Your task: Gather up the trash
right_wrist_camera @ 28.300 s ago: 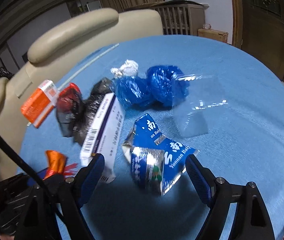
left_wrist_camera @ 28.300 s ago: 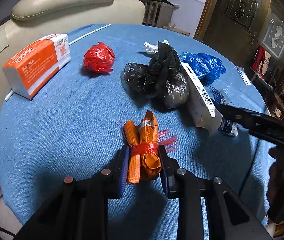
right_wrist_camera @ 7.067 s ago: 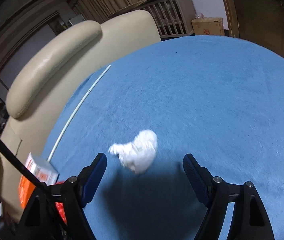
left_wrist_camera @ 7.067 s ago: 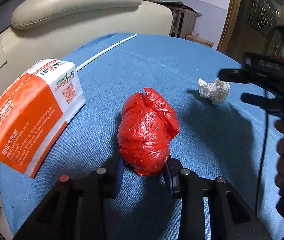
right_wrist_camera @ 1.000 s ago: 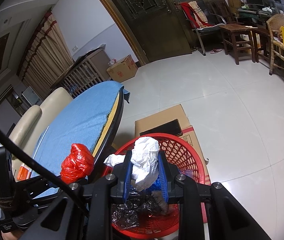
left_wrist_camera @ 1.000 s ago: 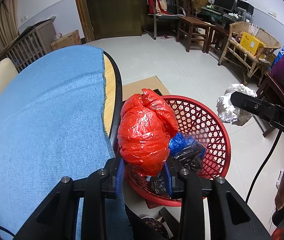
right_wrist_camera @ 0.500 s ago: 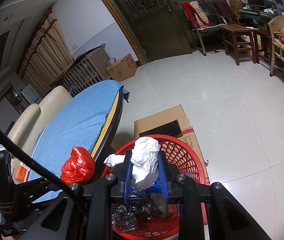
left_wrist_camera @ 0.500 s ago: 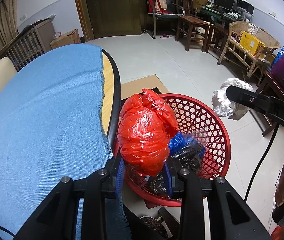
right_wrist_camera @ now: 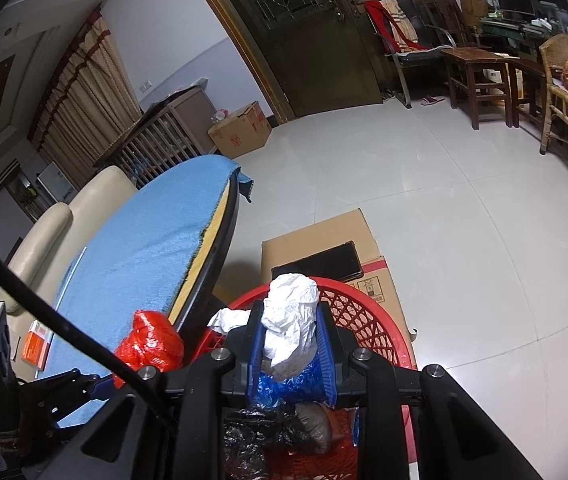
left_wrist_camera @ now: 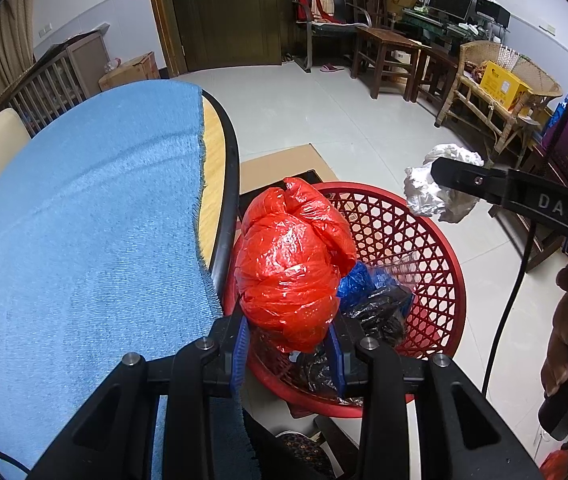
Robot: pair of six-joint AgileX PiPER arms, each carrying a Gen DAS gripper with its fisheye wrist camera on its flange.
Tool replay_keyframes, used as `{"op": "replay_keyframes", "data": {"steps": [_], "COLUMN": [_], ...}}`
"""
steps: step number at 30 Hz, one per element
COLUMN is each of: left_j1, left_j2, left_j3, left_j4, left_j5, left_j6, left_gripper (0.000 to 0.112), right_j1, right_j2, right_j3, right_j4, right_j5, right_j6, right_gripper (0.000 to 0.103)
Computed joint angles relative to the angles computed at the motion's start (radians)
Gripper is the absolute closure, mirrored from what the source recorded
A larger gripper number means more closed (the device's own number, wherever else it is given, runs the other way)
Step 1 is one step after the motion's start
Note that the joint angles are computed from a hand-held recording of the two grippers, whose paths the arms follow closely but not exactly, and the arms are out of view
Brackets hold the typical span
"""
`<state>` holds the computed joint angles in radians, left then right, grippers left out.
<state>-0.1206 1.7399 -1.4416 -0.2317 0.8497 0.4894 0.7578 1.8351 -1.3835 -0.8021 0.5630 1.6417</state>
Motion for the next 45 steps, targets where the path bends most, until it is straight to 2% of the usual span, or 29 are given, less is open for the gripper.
{"op": "replay_keyframes", "data": {"steps": [3, 6, 7, 8, 9, 10, 12, 15, 17, 24, 33, 38, 42, 45], "left_j1": [-0.001, -0.003, -0.006, -0.01, -0.017, -0.019, -0.021, -0.028, -0.029, -0.017, 0.043, 0.097, 0.15, 0.194], "left_j2": [0.011, 0.025, 0.031, 0.035, 0.043, 0.048, 0.05, 0.034, 0.021, -0.033, -0.128, -0.183, -0.227, -0.243], "left_j3": [-0.008, -0.019, -0.026, -0.027, -0.032, -0.036, -0.037, -0.03, -0.025, -0.018, 0.002, 0.019, 0.046, 0.049], "left_j4": [0.002, 0.009, 0.018, 0.031, 0.051, 0.054, 0.052, 0.051, 0.052, 0.056, -0.001, -0.069, -0.127, -0.169], "left_j5": [0.004, 0.013, 0.016, 0.016, 0.018, 0.022, 0.027, 0.011, 0.003, -0.005, 0.005, 0.018, 0.018, 0.032], "left_j6": [-0.002, -0.004, -0.009, -0.017, -0.029, -0.029, -0.025, -0.022, -0.02, -0.029, 0.01, 0.055, 0.097, 0.121], "left_gripper": [0.078, 0.078, 0.077, 0.075, 0.074, 0.072, 0.065, 0.053, 0.052, 0.038, 0.037, 0.036, 0.029, 0.029], "right_j1": [-0.016, -0.048, -0.056, -0.063, -0.066, -0.063, -0.06, -0.042, -0.029, 0.027, 0.134, 0.198, 0.246, 0.281], "right_j2": [0.018, 0.046, 0.053, 0.056, 0.056, 0.05, 0.032, 0.006, -0.02, -0.107, -0.167, -0.147, -0.126, -0.106], "right_j3": [-0.013, -0.037, -0.04, -0.035, -0.026, -0.015, 0.011, 0.026, 0.044, 0.091, 0.073, -0.001, -0.059, -0.104], "right_j4": [0.04, 0.156, 0.184, 0.195, 0.183, 0.152, 0.112, 0.043, -0.001, -0.095, -0.149, -0.143, -0.142, -0.138], "right_j5": [-0.008, -0.025, -0.027, -0.037, -0.04, -0.04, -0.055, -0.02, 0.0, 0.087, 0.227, 0.311, 0.37, 0.415], "right_j6": [-0.036, -0.135, -0.151, -0.147, -0.117, -0.074, -0.027, 0.037, 0.083, 0.189, 0.228, 0.18, 0.148, 0.118], "right_gripper": [0.076, 0.073, 0.063, 0.034, 0.023, 0.02, 0.02, 0.02, 0.02, 0.02, 0.02, 0.017, 0.017, 0.017]}}
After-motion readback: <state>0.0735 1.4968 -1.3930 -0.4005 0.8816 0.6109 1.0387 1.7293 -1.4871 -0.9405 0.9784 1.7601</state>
